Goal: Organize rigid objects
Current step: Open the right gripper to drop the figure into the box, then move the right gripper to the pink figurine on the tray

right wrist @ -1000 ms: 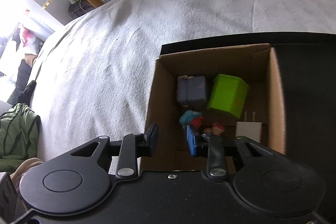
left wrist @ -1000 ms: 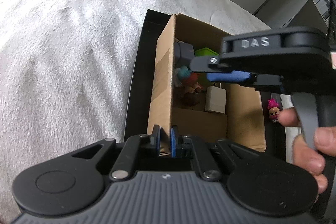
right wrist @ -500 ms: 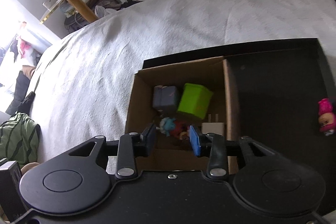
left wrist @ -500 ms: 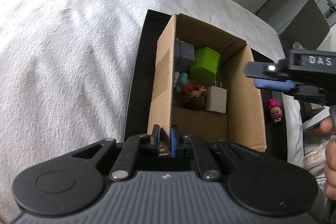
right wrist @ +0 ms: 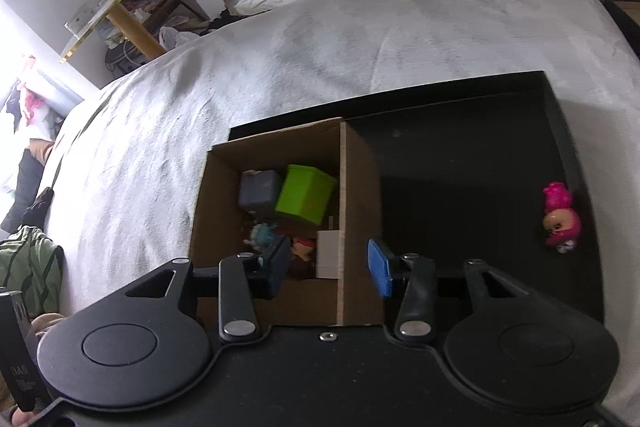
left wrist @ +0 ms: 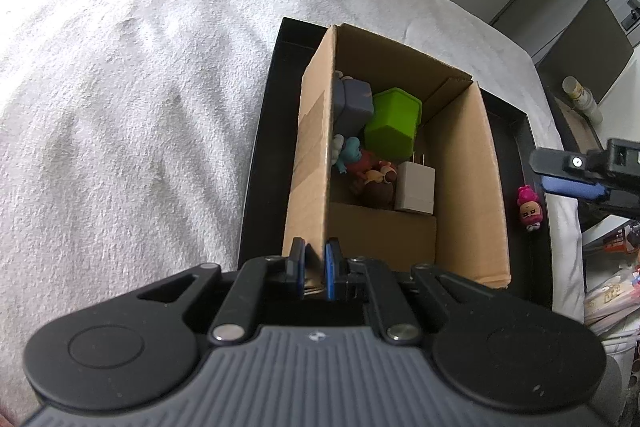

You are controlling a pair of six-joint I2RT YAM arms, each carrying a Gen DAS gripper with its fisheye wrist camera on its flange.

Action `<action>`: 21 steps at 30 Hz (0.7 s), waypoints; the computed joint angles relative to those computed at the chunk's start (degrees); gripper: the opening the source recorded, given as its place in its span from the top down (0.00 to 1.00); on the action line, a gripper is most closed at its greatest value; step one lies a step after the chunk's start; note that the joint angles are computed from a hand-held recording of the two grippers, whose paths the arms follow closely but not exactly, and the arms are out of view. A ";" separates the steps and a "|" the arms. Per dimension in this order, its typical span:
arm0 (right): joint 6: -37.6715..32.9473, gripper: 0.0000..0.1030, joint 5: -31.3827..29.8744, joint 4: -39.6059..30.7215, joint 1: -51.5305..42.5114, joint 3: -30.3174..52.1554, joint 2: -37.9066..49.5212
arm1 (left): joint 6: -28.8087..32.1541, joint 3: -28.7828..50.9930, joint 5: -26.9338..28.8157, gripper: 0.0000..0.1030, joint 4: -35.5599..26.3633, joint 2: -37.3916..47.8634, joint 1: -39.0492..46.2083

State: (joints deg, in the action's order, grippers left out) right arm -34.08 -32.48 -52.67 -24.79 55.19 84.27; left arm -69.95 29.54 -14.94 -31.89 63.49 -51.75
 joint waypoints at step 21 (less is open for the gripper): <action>-8.57 0.55 1.95 -1.06 -12.62 14.06 17.23 | -0.95 2.96 -1.38 0.92 -2.11 3.83 -1.50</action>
